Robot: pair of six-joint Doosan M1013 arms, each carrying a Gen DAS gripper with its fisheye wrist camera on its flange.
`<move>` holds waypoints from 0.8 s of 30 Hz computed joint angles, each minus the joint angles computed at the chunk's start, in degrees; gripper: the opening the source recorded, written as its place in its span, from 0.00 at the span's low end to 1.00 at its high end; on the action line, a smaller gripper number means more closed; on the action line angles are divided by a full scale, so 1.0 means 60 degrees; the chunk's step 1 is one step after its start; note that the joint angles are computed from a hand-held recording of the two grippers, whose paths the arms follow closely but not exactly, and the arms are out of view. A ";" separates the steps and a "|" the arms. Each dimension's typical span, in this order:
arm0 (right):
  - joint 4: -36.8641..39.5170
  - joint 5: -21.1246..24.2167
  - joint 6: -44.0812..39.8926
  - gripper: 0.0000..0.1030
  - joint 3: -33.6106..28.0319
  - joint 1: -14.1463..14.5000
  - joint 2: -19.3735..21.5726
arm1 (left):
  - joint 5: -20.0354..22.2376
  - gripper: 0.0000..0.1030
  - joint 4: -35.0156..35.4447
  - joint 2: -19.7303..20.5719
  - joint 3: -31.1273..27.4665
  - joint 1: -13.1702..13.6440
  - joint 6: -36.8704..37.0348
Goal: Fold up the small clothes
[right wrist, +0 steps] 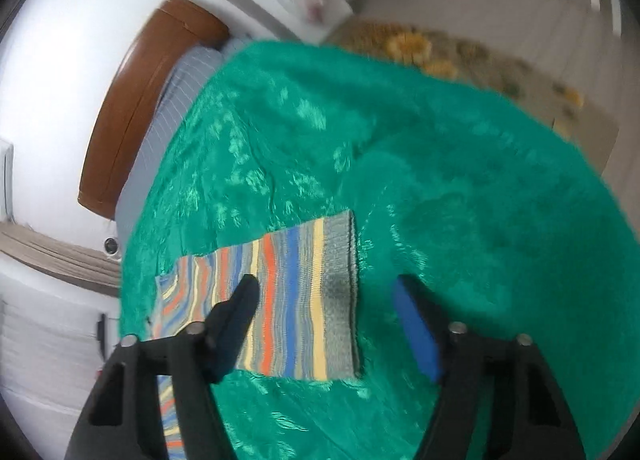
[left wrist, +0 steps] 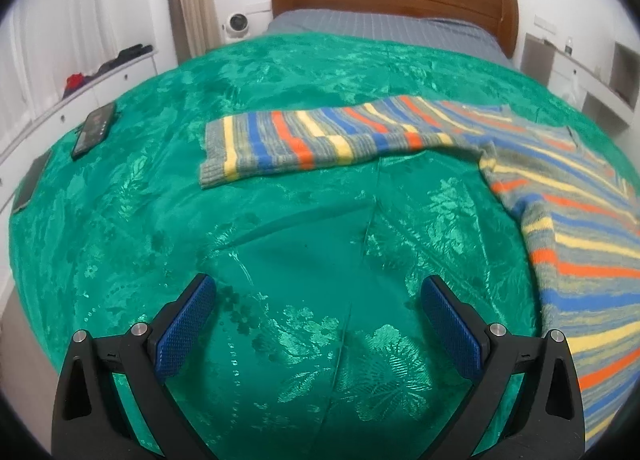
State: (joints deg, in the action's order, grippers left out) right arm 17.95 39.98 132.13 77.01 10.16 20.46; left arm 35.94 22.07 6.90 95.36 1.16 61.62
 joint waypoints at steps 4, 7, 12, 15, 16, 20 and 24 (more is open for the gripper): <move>0.0168 0.1272 -0.0455 0.57 -0.0671 -0.0044 0.0472 | 0.0219 0.99 -0.0046 0.0077 -0.0049 -0.0006 0.0035; 0.0348 0.1719 -0.0660 0.23 -0.0816 -0.0045 0.0644 | 0.0264 0.99 0.0092 0.0083 -0.0040 -0.0044 -0.0057; -0.1380 0.1962 -0.0308 0.04 -0.1176 0.0326 0.0612 | 0.0256 0.99 0.0179 0.0059 -0.0001 -0.0069 -0.0097; -0.2962 0.1859 0.0103 0.04 -0.1876 0.0792 0.0562 | 0.0223 0.99 0.0152 0.0056 0.0005 -0.0067 -0.0083; -0.3160 0.1788 -0.0003 0.04 -0.2153 0.0908 0.0605 | 0.0210 0.99 0.0139 0.0062 0.0000 -0.0061 -0.0071; -0.2844 0.1757 -0.1287 0.04 -0.3980 0.1497 0.1155 | 0.0152 0.99 0.0035 0.0064 -0.0015 -0.0032 0.0044; -0.1866 0.2774 -0.2854 0.04 -0.6771 0.2148 0.2523 | 0.0146 0.99 -0.0221 0.0062 -0.0039 0.0047 0.0151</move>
State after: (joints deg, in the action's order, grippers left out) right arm 6.76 56.63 115.01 36.38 23.04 35.59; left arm 36.82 20.75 7.27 95.12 1.45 62.52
